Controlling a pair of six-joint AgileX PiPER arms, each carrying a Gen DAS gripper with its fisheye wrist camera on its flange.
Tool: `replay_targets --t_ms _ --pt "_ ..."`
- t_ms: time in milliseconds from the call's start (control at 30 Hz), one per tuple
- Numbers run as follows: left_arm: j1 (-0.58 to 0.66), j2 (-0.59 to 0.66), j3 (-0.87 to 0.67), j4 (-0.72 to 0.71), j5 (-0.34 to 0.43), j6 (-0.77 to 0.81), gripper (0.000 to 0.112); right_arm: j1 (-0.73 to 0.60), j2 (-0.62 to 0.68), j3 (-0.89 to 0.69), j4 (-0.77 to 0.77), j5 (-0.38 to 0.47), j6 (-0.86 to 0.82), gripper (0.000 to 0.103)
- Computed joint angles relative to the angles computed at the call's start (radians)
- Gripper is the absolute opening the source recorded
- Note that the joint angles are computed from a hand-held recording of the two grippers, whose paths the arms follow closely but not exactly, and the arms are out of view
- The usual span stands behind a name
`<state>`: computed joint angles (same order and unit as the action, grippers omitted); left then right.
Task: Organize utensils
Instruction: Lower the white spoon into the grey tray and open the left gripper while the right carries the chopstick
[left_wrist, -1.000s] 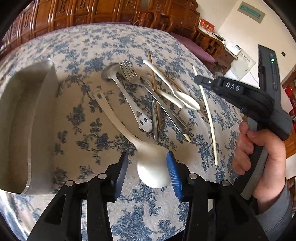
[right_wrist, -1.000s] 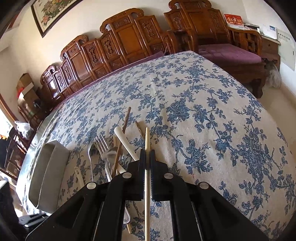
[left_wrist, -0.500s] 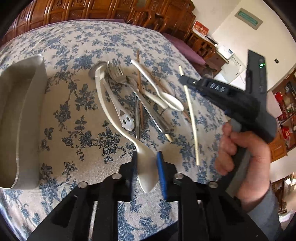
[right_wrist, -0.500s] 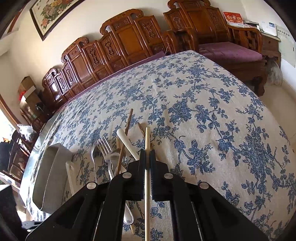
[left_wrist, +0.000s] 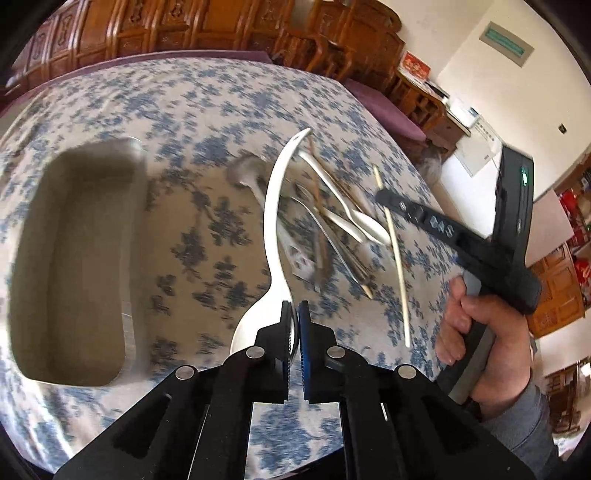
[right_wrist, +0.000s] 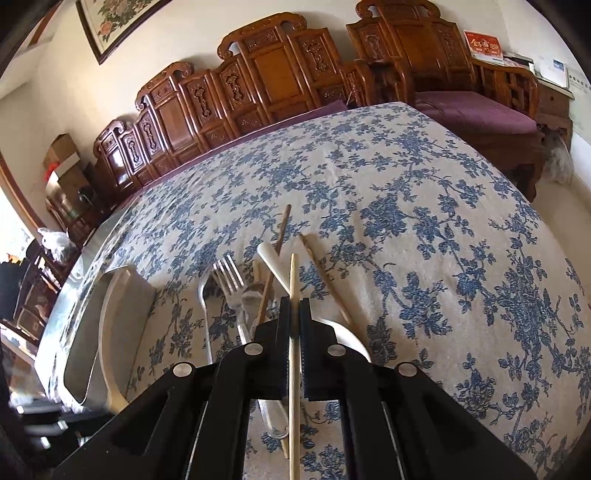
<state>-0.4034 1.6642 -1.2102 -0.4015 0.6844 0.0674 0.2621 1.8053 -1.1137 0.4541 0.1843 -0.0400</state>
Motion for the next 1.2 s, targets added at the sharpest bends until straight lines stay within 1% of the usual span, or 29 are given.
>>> replay_targets --t_ms 167,233,400,433,533,767,900,1000,1067,1200 --pt "0.083 -0.048 -0.014 0.032 0.035 0.004 0.003 0.029 -0.01 -0.004 0.065 -0.001 -0.064 0.006" --pt "0.112 -0.062 -0.018 0.044 0.046 0.006 0.003 0.04 -0.02 -0.003 0.156 -0.001 -0.149 0.006" --pt "0.178 -0.074 -0.014 0.075 0.057 0.019 0.003 0.078 -0.047 -0.021 0.168 0.005 -0.16 0.006" --pt "0.195 -0.068 -0.017 0.077 0.06 0.029 0.003 0.087 -0.051 -0.027 0.145 0.006 -0.137 0.006" --pt "0.227 -0.044 -0.022 0.1 0.053 0.039 0.003 0.124 -0.058 -0.051 -0.002 0.007 0.005 0.006" --pt "0.306 0.007 0.002 0.05 0.043 0.113 0.003 0.196 -0.013 -0.159 -0.354 0.055 0.351 0.006" --pt "0.333 0.015 0.032 0.02 0.03 0.149 0.003 0.227 0.027 -0.239 -0.405 0.094 0.414 0.006" --pt "0.352 0.022 0.042 -0.012 0.027 0.185 0.003 0.251 0.067 -0.316 -0.399 0.121 0.43 0.006" --pt "0.36 0.02 0.042 -0.023 0.026 0.202 0.004 0.277 0.106 -0.389 -0.423 0.156 0.458 0.006" --pt "0.362 -0.001 0.047 0.005 -0.001 0.213 0.004 0.328 0.183 -0.531 -0.486 0.236 0.506 0.006"
